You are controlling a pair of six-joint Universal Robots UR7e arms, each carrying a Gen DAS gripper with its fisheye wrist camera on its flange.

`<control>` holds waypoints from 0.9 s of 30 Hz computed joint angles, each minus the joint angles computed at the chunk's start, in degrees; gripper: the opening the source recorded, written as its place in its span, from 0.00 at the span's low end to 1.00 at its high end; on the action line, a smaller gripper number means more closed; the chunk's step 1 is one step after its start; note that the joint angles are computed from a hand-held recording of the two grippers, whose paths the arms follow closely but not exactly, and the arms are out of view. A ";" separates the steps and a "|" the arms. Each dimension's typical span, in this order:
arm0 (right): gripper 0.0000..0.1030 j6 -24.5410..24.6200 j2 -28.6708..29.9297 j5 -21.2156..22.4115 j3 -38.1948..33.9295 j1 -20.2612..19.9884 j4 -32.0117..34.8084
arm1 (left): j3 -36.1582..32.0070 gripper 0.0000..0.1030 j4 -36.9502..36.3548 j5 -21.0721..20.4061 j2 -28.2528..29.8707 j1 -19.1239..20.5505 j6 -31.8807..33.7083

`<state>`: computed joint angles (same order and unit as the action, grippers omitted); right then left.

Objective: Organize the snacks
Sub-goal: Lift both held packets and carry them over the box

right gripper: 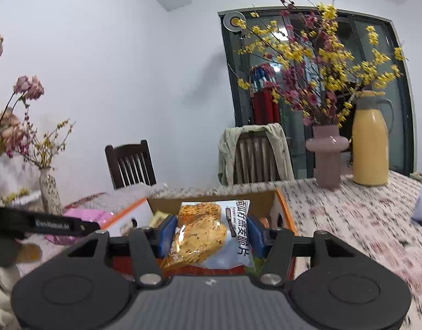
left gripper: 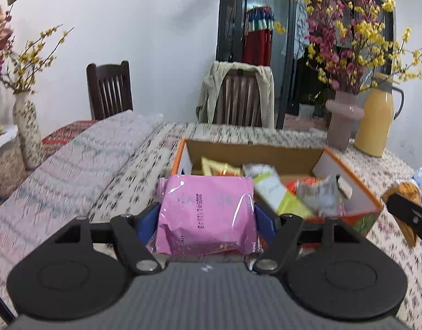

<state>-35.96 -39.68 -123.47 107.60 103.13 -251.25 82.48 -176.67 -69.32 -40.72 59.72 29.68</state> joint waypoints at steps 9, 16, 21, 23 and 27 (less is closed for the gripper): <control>0.52 -1.28 -0.53 -0.71 -11.49 -1.59 11.21 | -9.64 0.71 1.39 0.58 6.27 -0.22 -1.48; 0.52 2.91 1.91 0.85 -16.32 -5.15 16.98 | -17.96 0.71 3.51 1.00 12.87 0.25 -2.04; 0.52 1.58 3.20 0.47 -16.66 -5.48 17.71 | -20.67 0.71 5.80 1.48 14.58 1.18 -3.20; 0.52 1.46 3.50 0.36 -16.73 -5.51 18.08 | -20.64 0.71 5.32 1.31 14.60 1.39 -3.46; 0.53 2.51 3.54 -0.31 -16.94 -5.68 19.27 | -19.17 0.74 2.96 -0.49 13.89 1.68 -3.59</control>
